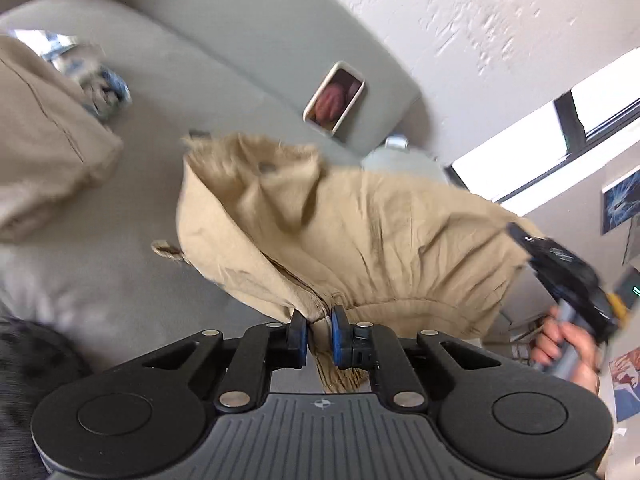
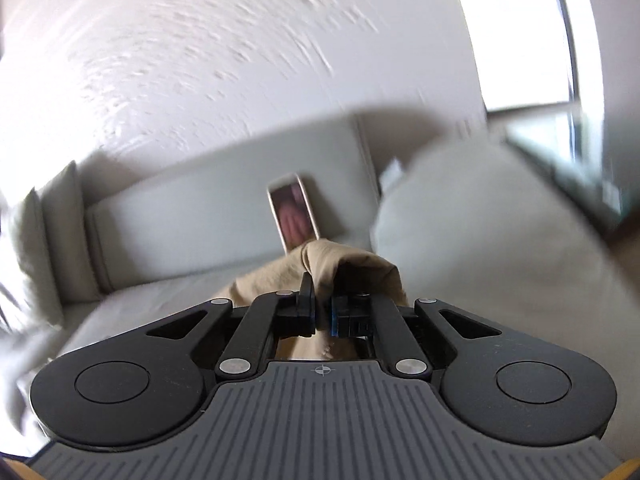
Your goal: Fold clothes
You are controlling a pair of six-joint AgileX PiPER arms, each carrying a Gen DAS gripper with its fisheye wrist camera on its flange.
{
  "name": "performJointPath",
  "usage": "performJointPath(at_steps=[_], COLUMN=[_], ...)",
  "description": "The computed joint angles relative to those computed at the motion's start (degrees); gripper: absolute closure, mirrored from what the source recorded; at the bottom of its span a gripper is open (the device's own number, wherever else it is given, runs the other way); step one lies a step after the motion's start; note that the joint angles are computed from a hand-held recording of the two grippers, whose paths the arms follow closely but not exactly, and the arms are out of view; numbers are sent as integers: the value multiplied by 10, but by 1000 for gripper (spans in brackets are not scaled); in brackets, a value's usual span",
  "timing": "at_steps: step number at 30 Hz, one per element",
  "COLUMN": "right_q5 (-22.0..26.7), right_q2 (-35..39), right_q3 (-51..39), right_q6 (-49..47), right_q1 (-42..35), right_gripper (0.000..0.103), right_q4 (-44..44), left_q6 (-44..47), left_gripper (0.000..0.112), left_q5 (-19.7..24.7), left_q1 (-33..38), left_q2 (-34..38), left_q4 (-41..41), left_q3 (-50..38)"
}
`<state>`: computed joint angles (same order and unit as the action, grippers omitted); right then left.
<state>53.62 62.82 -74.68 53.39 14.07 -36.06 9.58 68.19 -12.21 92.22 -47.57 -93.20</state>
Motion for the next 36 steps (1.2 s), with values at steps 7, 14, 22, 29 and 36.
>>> performJointPath(at_steps=[7,14,22,29,36], right_q5=[105,95,54,-27,-149], right_q2=[170,5,-128,-123,-135], right_q3=[-136,66,242,327,380], right_q6=[-162,-106,-319,-313,-320], right_q1=[-113,-113,-340,-284,-216], right_gripper=[59,50,63,61,56], right_q4=[232,258,646,667,621], left_q6=[-51,-54,-54,-77,-51], left_gripper=[89,68,66,62,53], left_q5=[-60,-76,-92,-142,-184], left_q1=[-56,-50,-41,-71,-93], left_q2=[-19,-45,-43,-46,-31], left_q4=[193,196,178,194,187], left_q3=[50,120,118,141,151])
